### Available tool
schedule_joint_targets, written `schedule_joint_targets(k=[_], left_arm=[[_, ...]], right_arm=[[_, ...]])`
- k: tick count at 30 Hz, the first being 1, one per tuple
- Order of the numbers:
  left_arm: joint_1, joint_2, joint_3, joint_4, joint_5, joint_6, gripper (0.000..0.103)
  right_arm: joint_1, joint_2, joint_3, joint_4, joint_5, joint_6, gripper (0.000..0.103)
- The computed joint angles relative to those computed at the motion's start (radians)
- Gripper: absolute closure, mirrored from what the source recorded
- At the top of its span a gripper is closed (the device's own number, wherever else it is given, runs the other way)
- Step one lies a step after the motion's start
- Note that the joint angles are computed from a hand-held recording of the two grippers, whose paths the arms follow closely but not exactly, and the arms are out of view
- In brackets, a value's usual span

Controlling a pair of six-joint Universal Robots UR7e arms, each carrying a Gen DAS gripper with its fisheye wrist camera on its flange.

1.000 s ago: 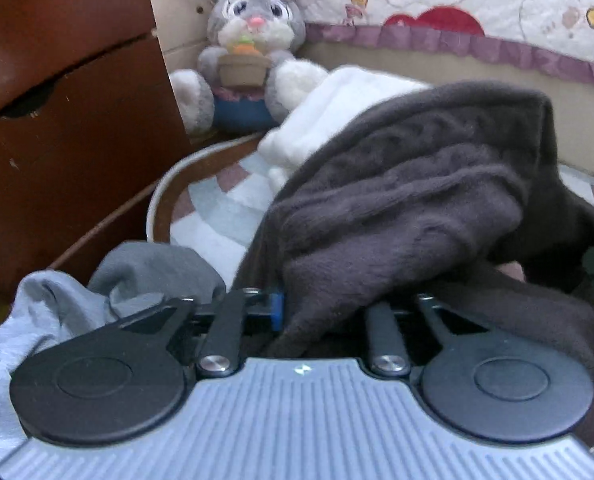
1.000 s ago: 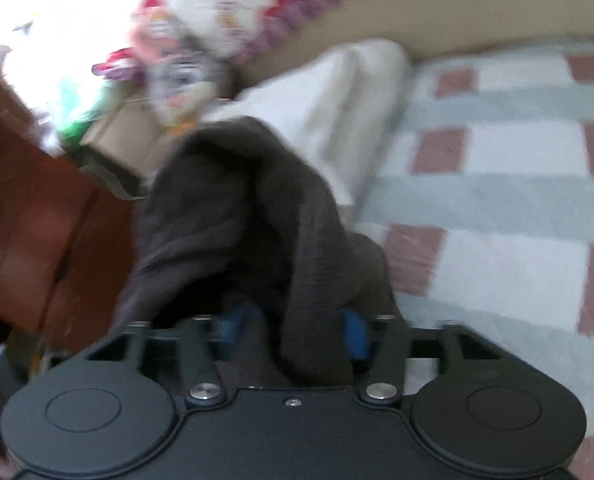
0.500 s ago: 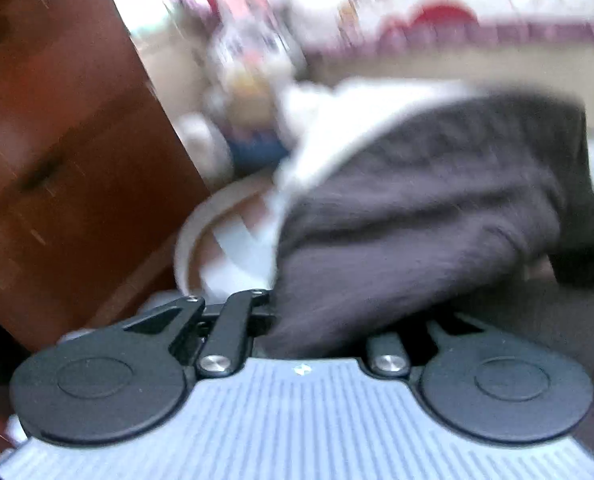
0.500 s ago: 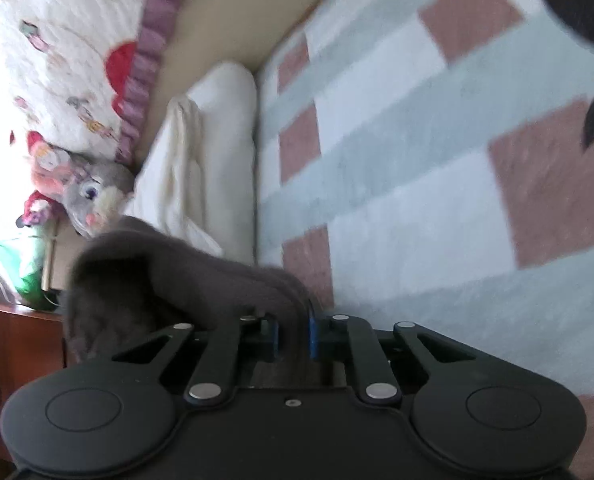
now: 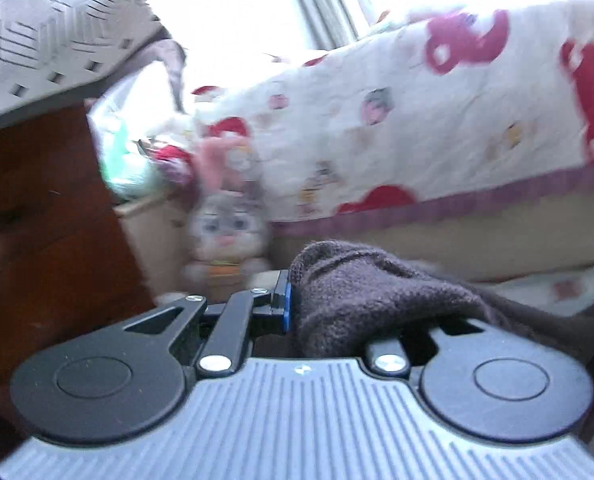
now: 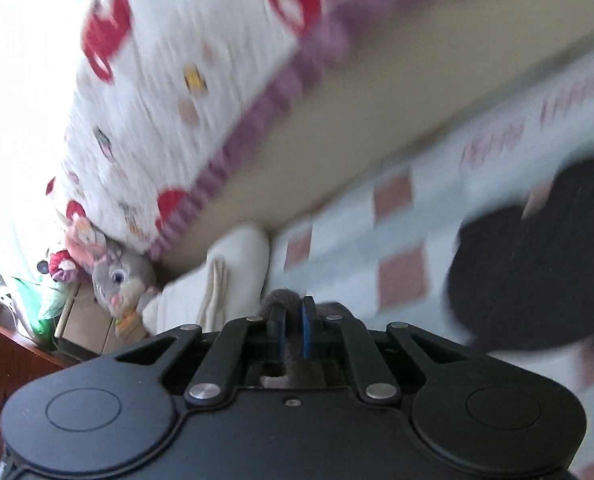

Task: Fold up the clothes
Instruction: 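Carry the sweater with both grippers and spread it flat on the mat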

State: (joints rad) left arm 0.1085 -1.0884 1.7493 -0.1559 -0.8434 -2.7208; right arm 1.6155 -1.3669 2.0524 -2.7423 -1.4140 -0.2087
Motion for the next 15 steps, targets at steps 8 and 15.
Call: schedule_joint_targets(k=[8, 15], left_arm=[[0.025, 0.113, -0.144, 0.015, 0.248, -0.057, 0.092], [0.056, 0.22, -0.306, 0.027, 0.517, 0.002, 0.092]], right_arm=[[-0.054, -0.126, -0.17, 0.089, -0.099, -0.272, 0.094], [-0.094, -0.235, -0.253, 0.049, -0.14, -0.445, 0.094]])
